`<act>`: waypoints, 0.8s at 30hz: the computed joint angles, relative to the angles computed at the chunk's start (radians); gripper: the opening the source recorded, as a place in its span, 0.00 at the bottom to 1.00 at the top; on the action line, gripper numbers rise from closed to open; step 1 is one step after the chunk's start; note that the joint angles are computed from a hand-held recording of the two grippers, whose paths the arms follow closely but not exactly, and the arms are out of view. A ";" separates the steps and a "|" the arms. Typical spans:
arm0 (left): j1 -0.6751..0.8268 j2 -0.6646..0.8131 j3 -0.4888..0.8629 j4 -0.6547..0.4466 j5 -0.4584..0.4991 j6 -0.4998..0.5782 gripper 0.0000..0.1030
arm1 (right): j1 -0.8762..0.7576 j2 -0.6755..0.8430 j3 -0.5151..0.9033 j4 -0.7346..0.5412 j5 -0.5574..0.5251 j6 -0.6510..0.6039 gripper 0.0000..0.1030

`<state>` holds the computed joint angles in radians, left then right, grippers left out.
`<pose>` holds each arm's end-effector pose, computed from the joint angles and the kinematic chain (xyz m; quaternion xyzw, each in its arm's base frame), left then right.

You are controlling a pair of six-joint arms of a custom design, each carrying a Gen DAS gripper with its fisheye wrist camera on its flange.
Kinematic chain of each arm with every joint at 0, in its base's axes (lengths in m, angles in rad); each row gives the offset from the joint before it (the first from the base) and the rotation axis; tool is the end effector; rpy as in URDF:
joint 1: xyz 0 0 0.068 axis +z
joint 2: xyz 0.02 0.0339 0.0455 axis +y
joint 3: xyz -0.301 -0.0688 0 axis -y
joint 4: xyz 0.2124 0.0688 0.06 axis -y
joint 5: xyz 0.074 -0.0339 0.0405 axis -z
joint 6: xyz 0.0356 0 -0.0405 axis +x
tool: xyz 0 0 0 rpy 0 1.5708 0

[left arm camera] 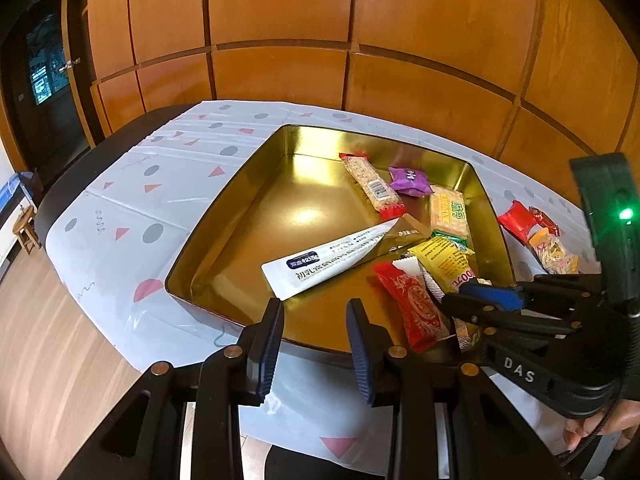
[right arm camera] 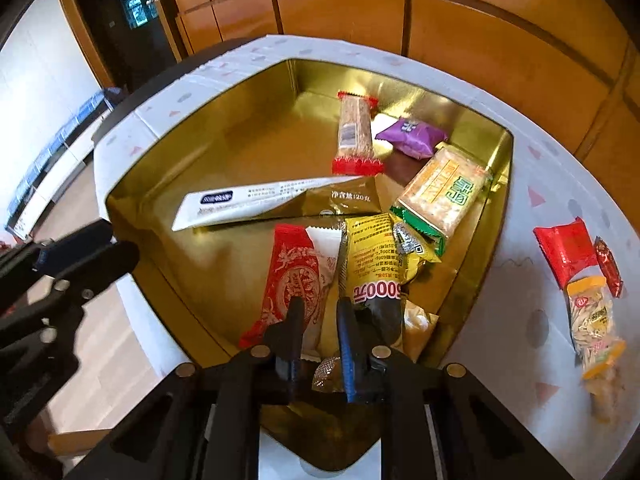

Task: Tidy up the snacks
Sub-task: 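Carry the red-and-white pack into the tin and open the right tool, then grasp the yellow-topped lotus chip bag with the left tool and lift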

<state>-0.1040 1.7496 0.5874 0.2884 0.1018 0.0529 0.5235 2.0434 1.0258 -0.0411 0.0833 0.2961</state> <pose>0.2813 -0.0330 0.1547 0.0909 0.9344 -0.0565 0.3397 0.3248 0.1841 0.1369 -0.0992 0.9615 0.0639 0.2481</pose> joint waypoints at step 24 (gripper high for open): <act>-0.130 -0.076 -0.039 0.000 -0.046 0.003 0.31 | -0.028 -0.251 -0.349 0.218 0.119 0.123 0.36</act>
